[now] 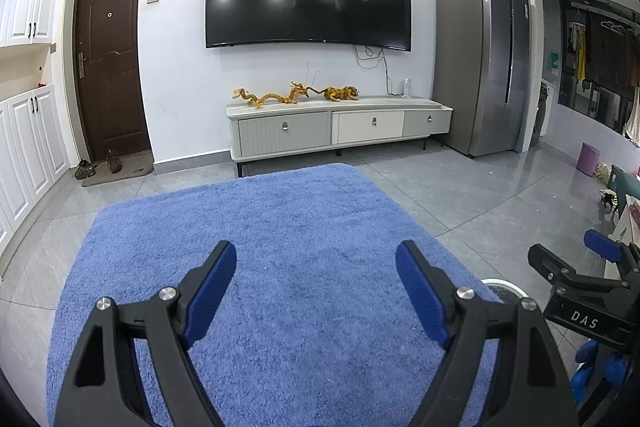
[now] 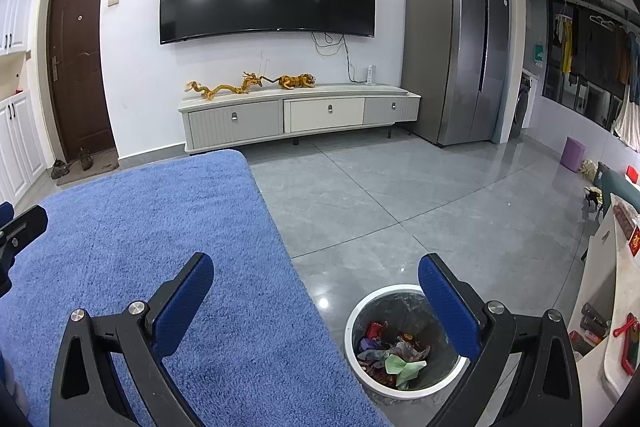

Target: Collect trash

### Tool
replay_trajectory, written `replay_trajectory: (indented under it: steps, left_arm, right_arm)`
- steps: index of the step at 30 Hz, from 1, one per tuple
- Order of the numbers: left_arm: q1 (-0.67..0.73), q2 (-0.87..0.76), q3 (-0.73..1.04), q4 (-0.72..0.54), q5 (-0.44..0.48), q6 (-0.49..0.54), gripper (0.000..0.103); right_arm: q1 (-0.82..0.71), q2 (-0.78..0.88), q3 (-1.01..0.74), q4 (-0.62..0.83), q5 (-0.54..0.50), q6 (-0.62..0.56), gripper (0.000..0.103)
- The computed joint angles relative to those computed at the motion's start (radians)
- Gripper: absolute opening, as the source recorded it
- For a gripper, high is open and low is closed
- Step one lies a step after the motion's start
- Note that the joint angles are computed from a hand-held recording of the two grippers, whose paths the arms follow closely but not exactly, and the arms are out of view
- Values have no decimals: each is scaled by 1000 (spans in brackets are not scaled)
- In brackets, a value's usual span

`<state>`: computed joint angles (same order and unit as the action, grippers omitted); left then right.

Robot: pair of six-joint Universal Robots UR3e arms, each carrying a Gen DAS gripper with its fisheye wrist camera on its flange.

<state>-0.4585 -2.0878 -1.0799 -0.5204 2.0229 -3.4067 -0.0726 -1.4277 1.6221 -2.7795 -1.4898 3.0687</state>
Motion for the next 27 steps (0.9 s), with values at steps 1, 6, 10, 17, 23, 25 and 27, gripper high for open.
replay_trajectory:
  steps: [1, 6, 10, 17, 23, 25, 27]
  left_arm:
    - [0, 2, -5, 4, -1, 3, 81]
    - [-6, -5, 5, -1, -3, 8, 82]
    - [-12, -15, 14, -6, -2, 7, 82]
    - [-13, -38, 52, -35, 0, 1, 82]
    - [-14, -46, 61, -36, 13, -7, 82]
    - [-16, -47, 62, -32, 21, -7, 82]
    - [-17, -45, 59, -31, 22, -8, 82]
  right_arm:
    - [0, 0, -1, 3, -1, 0, 103]
    - [-6, -6, 5, 4, -4, -2, 103]
    - [-13, -4, 8, 10, -1, -5, 103]
    - [-15, 1, 12, 23, -3, -7, 103]
    - [-20, 4, 10, 28, -1, -6, 103]
    - [-20, 3, 11, 29, 0, -6, 103]
    - [-20, 1, 13, 29, 0, -8, 103]
